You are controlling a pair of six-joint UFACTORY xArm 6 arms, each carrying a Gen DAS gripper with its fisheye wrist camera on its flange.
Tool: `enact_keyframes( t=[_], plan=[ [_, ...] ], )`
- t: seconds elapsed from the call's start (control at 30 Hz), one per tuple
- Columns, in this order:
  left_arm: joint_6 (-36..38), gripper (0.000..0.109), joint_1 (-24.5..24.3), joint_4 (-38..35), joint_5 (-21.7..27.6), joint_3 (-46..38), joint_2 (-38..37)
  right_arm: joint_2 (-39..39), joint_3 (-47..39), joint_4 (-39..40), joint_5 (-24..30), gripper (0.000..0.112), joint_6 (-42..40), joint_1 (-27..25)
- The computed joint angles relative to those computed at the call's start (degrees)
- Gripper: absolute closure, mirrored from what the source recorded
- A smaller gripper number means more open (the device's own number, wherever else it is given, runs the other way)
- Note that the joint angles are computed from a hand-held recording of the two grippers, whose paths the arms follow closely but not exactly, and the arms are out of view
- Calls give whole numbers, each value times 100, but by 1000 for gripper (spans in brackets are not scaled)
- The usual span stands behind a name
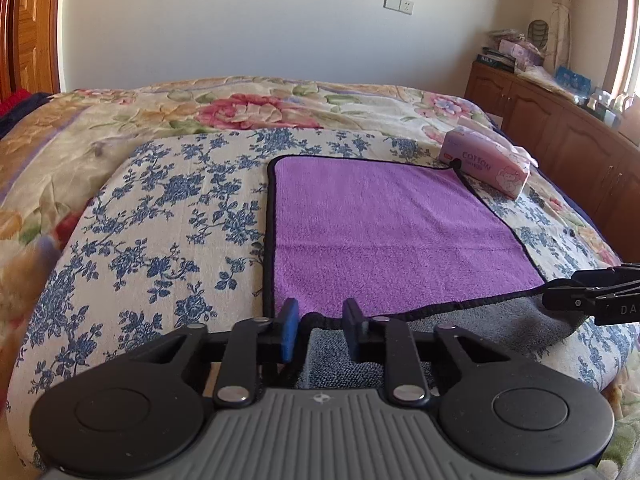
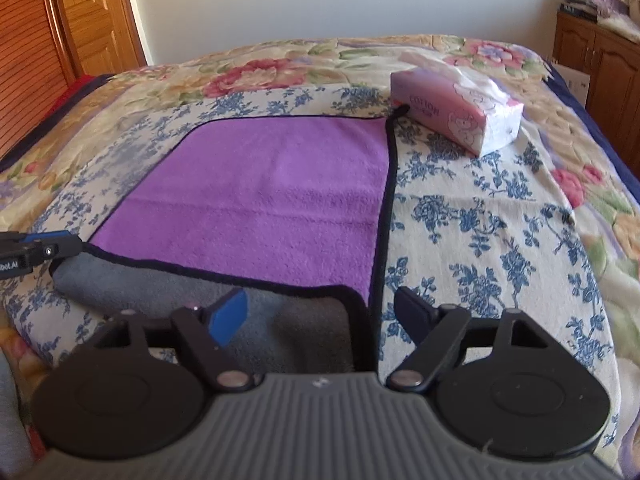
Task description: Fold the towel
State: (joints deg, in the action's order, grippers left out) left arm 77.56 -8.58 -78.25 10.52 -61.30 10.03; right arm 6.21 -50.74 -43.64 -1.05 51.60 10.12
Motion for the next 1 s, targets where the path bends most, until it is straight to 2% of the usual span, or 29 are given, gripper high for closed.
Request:
enact_keyframes(
  t=[0.23,0.3,0.4,0.53,0.6,0.7,0.77,0.87,0.9,1.0],
  plan=[
    [-513,84,58,511,122,54,-12,-82,268,2789,-2,44,-2470,342],
    [-618,84,60,634,115,66,-11,-76,248,2927,79,51,-2599,357],
    [-768,84,68,812,95,88,-16,-76,257,3501,107,55,-3115,432],
    [-790,84,85,879,121,100,-26,-92,271,3800,108,62,-3395,460],
    [-784,85,85,886,127,105,-31,-101,273,3954,117,70,-3536,472],
    [-777,93,79,924,140,120,-40,-99,256,3809,151,80,-3419,437],
    [-784,96,73,949,147,127,-49,-98,236,3168,189,88,-2907,347],
    [-680,101,62,884,165,150,-83,-106,249,3002,146,94,-2816,323],
    [-636,101,50,849,150,154,-89,-110,250,2904,133,101,-2758,312],
    [-519,101,39,724,147,161,-115,-118,246,2672,101,102,-2606,281]
  ],
)
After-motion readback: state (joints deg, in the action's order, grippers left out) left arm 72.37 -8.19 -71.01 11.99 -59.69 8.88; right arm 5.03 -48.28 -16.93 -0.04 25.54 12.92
